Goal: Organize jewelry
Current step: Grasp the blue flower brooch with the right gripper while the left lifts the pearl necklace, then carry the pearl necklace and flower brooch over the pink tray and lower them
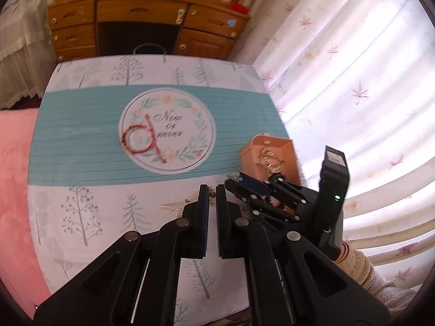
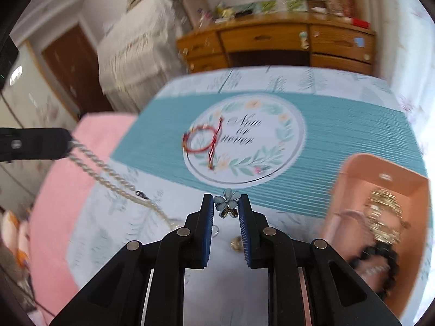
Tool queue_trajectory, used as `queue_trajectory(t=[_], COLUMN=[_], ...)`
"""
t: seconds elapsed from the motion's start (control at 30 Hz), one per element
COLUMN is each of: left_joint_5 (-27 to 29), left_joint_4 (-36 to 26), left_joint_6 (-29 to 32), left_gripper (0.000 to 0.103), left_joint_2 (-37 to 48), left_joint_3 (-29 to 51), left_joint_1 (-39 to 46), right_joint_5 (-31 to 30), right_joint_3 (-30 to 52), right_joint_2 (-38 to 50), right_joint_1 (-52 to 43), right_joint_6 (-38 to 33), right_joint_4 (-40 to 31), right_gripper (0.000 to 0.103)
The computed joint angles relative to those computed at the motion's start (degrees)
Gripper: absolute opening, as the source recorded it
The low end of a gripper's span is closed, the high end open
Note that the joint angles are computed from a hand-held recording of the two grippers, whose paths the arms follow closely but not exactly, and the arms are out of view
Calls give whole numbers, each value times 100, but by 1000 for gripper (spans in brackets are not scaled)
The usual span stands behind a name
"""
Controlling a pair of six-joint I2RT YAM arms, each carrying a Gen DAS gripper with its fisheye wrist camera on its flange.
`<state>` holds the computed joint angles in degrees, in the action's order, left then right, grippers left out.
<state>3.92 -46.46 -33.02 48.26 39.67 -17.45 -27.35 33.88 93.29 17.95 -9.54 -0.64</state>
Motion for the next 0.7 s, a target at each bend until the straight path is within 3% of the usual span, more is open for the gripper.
queue_trajectory(t=[0.13, 0.3, 0.5, 0.7], left_joint_5=[-333, -739, -1167, -1196], left_joint_4=[64, 144, 214, 485], left_joint_6=[-283, -438, -456, -543], left_gripper=[2, 2, 2, 2], left_joint_2=[438, 1155, 2016, 2796], left_joint_3=[667, 1751, 2934, 3290], left_joint_1=[-687, -1463, -2188, -2522], right_joint_5=[-713, -1247, -1612, -1647], right_joint_3=[-36, 212, 618, 893], right_joint_2=[-871, -1297, -1163, -700], right_joint_1=[-1215, -2569, -3845, -4441], right_joint_6=[-452, -1102, -1789, -2214], right_joint_4=[-871, -1733, -2450, -2741], right_gripper=[18, 18, 18, 18])
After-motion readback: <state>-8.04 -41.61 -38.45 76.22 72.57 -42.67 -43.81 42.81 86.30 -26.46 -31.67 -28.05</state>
